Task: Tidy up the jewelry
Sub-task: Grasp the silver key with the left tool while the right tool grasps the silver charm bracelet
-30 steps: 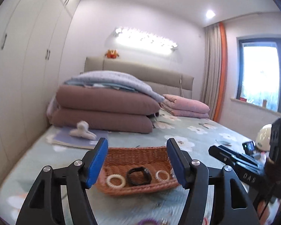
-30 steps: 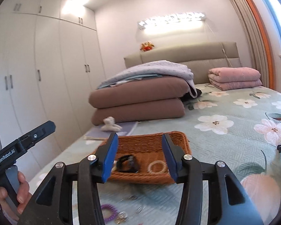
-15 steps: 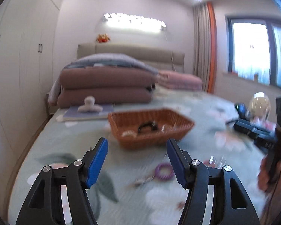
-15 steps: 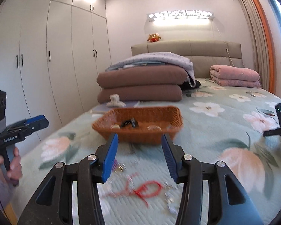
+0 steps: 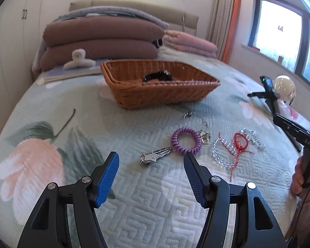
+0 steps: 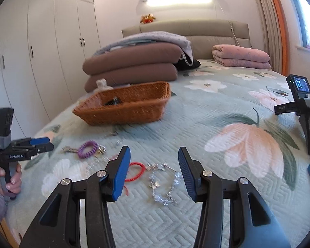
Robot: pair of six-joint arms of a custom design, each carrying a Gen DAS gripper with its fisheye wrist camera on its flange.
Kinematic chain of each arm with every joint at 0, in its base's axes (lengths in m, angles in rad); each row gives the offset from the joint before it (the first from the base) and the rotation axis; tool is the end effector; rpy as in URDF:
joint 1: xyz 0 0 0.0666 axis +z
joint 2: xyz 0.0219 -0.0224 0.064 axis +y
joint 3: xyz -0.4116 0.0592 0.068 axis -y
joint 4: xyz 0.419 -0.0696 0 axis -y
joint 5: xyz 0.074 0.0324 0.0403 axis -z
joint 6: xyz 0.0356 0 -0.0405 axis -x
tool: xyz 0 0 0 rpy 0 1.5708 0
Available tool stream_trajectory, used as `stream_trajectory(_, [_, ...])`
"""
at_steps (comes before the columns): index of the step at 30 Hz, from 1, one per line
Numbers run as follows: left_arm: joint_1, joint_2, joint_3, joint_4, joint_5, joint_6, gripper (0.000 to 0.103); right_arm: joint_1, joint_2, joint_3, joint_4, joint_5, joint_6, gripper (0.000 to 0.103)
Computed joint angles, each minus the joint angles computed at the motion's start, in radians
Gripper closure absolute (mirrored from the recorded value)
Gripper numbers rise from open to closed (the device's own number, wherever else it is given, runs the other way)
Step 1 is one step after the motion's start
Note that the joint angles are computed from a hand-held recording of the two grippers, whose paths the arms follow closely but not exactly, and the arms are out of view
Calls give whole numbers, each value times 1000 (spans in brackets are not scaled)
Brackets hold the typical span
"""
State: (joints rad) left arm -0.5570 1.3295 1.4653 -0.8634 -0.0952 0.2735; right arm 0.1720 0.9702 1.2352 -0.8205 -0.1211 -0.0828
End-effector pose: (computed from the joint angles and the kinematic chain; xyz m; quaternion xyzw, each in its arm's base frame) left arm 0.4144 -0.2546 0.5303 0.1095 0.9050 -0.1252 0.3915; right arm 0.3368 0.0625 0.5605 -0.0683 0.8701 0.1141 0.4746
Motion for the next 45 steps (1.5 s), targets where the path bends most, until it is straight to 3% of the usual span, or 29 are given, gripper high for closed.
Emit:
stream_trajectory(5, [-2,79,74,-107,20,-22,37,-1,28,14,-87,35,9,51])
stream_trajectory(7, [2,107,98,-140,83,-48,37,-15,32,8,-106,31,-1,51])
stream_trajectory(12, [-18,104,86,-121,20,-68,37,-49,43,-2,-118,-20,-23,51])
stream_trajectory(15, [-8,98,81,-104,19,-43,37,-12,35,-8,-110,15,11,51])
stream_trajectory(19, [11,115,98,-117,54,-33,37,43,41,-6,-115,131,30,51])
stream_trajectory(22, [3,141,123,-140,36,-49,42,9,83,21,-160,90,-8,52])
stream_trajectory(25, [0,144,124,-133,41,-62,43,-40,118,45,-193,16,-50,59])
stream_trajectory(30, [9,141,114,-121,71,-61,43,-28,156,80,-222,44,-64,72])
stream_trajectory(33, [0,142,115,-121,49,-69,45,8,165,83,-222,110,-48,73])
stream_trajectory(36, [-5,140,112,-116,50,-81,52,47,160,76,-213,169,-15,89])
stream_trajectory(39, [-6,134,105,-105,54,-85,65,75,153,66,-200,228,3,90])
stream_trajectory(40, [-8,131,102,-99,51,-87,76,77,151,63,-195,228,6,90])
stream_trajectory(45, [-20,117,86,-76,31,-103,81,68,114,34,-145,216,-3,91])
